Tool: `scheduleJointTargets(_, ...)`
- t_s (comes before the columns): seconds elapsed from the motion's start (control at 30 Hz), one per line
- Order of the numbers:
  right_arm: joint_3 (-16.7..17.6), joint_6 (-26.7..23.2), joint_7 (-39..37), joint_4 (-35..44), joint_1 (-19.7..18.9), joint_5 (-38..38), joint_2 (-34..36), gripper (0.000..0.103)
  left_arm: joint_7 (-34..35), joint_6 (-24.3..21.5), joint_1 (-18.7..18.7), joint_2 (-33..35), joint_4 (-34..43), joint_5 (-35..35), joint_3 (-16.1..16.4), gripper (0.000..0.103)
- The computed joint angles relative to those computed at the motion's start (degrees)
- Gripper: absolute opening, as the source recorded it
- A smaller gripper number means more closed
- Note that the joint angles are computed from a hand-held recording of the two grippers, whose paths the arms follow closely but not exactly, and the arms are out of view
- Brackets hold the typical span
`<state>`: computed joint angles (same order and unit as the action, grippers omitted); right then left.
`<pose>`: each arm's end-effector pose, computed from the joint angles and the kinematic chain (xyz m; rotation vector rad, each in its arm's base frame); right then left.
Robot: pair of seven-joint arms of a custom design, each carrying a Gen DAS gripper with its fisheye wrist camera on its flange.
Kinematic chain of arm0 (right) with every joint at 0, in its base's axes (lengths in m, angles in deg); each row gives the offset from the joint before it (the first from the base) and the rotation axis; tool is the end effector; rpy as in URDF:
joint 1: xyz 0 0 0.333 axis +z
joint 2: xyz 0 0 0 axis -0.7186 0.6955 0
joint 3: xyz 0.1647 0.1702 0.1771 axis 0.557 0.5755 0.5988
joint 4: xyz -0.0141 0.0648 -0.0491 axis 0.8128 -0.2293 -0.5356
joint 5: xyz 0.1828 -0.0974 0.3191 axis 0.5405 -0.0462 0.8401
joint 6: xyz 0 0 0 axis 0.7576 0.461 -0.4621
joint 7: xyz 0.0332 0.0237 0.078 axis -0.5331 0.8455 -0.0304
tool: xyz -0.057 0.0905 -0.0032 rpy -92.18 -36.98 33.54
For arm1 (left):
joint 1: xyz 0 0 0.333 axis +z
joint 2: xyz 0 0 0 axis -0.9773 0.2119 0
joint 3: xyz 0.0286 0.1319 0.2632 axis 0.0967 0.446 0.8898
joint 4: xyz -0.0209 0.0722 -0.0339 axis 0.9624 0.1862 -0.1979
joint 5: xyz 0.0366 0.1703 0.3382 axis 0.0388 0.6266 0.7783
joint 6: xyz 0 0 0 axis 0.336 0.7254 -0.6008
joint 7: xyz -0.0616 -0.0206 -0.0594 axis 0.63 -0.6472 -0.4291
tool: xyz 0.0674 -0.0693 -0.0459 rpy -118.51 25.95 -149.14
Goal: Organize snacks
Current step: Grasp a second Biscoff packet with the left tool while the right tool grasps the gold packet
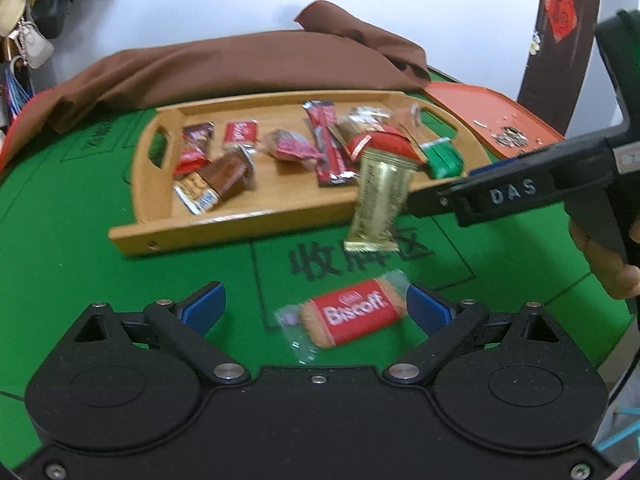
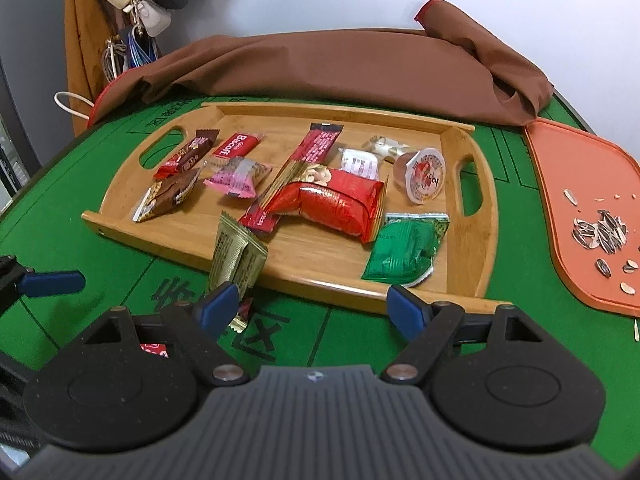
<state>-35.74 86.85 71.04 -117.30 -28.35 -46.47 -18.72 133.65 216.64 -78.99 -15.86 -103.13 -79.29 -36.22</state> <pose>0.6902 0.2855 0.4466 -1.9917 1.4173 -0.5104 0.6128 -0.0907 0.4318 -1.6042 1.9809 -0.9153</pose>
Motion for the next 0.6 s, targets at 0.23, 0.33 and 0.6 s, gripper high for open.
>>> scheduleJointTargets(0.23,0.0,0.0,-0.3,-0.2,0.0,0.0,-0.2,0.088,8.7,-3.8,1.9,-0.4,0.7,-10.1,-3.7,0.076)
scheduleJointTargets(0.33,0.0,-0.1,-0.3,0.0,0.0,0.1,-0.1,0.088,9.6,-2.9,0.5,-0.1,0.7,-11.0,-3.2,0.072)
scheduleJointTargets(0.6,0.5,-0.8,-0.7,0.3,-0.4,0.9,0.1,0.088,0.6,3.4,-5.5,1.1,-0.8,1.1,1.8,0.054)
